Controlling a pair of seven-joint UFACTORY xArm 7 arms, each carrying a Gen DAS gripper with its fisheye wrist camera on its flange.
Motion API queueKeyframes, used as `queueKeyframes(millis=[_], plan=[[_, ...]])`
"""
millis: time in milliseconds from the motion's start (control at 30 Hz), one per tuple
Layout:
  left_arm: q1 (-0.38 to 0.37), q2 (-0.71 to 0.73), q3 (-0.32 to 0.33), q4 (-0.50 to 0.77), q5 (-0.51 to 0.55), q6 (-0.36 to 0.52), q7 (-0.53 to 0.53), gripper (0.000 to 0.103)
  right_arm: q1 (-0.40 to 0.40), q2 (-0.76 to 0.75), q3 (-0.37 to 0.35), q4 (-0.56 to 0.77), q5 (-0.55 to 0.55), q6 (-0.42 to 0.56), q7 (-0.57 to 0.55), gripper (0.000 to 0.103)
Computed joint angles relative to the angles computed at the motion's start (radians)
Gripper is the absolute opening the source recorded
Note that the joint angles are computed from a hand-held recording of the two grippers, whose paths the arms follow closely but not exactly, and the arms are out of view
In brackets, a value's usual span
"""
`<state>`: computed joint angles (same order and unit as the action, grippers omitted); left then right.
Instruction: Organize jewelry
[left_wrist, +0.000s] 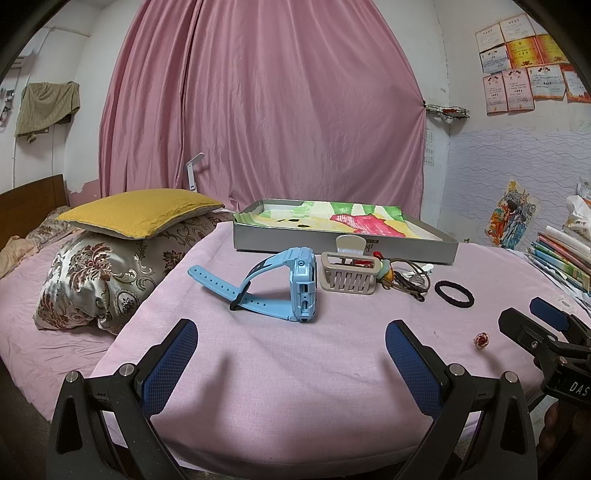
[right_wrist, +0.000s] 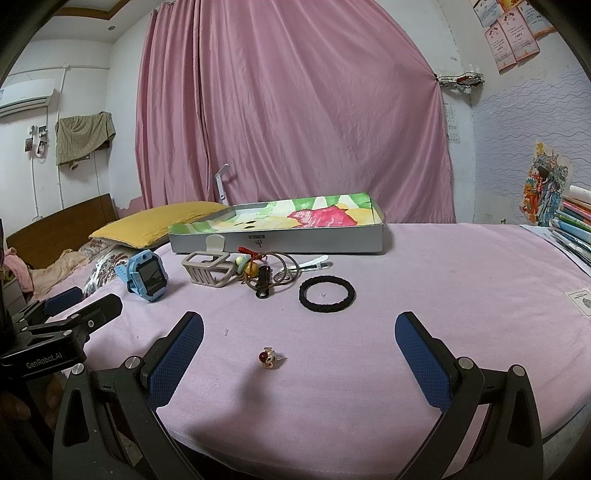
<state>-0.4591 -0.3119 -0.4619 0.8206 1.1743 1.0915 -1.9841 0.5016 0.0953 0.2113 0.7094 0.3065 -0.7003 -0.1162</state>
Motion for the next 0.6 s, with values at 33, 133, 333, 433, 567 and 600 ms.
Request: queueKeyframes(millis=[33, 133, 333, 433, 567, 600], plan=[[0.0, 0.0, 0.0, 0.0, 0.0, 0.0, 0.0, 0.102, -0.001, 0.001, 0.0, 0.001, -0.001, 0.0, 0.001, 0.102], [-0.001, 0.0, 0.001, 0.0, 0.0, 0.0, 0.0, 0.102, 0.0, 0.001, 0.0, 0.001, 0.0, 0.0, 0.0, 0.102], [-0.002, -0.001, 0.001, -0.001, -0.001, 0.0, 0.002, 0.102, 0.0, 0.001, -0.001, 0.001, -0.002, 0.002, 0.001, 0.102], [-0.002, -0.001, 0.001, 0.0, -0.002, 0.0, 0.003, 0.102, -0.002, 0.0, -0.002, 0.001, -0.005, 0.003, 0.003, 0.102], [-0.001, 0.002, 0.001, 0.002, 0.0, 0.001, 0.002, 0.102, -0.006, 0.0, -0.003, 0.001, -0.015, 0.004, 0.009, 0.102], [-0.001, 0.002, 0.001, 0.002, -0.001, 0.001, 0.003, 0.102, 0.003, -0.007, 0.001, -0.001, 0.006, 0.007, -0.005, 0.102]])
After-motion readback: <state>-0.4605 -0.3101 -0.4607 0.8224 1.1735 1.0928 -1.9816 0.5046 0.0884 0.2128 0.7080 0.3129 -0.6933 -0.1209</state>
